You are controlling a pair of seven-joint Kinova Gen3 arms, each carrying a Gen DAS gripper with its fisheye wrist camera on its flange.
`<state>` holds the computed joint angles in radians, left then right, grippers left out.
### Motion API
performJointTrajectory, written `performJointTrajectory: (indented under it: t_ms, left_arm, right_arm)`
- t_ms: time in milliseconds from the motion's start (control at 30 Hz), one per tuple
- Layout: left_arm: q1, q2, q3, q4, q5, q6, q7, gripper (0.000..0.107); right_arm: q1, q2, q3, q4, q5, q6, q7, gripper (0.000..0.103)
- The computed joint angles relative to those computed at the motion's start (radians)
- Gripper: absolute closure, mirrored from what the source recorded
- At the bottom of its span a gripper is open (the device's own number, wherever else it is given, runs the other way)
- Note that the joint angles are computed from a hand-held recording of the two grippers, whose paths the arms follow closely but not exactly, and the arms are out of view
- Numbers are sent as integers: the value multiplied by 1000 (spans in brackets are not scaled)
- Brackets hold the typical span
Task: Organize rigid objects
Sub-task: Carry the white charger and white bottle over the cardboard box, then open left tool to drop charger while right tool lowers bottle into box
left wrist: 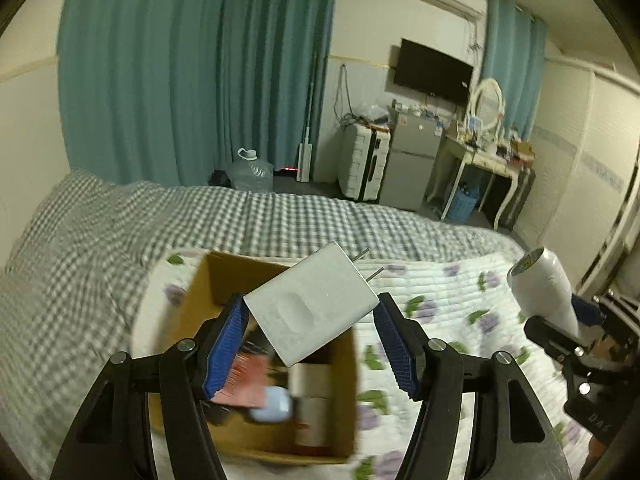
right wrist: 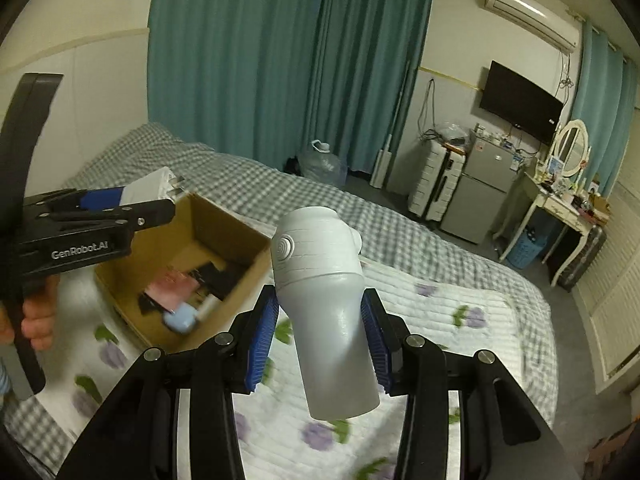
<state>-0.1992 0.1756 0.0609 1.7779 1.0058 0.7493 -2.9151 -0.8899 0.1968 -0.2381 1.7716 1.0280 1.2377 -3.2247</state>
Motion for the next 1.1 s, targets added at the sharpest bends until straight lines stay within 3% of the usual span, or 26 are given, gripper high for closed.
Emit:
performJointTrajectory:
  t_ms: [133, 467, 700, 833, 1100]
  left_arm:
    - [-18, 83, 10, -83, -44, 29, -58, 42]
    - [-32, 286, 88, -217, -236, -24, 13, 42]
    - [-4, 364, 99, -307, -419, 16, 167, 42]
    - [-34, 363, 133, -307, -429, 32, 168, 40]
    - [-73, 326, 162, -266, -373, 10, 128, 38]
  right_arm:
    - [13, 72, 29, -62, 16, -62, -15, 61]
    - [24, 219, 135, -172, -19, -201, 49, 61]
    - [20, 264, 203, -184, -27, -295, -26, 61]
    - [28, 273, 210, -195, -61, -315, -6, 61]
    - [-20, 267, 220, -237, -80, -233, 41, 61]
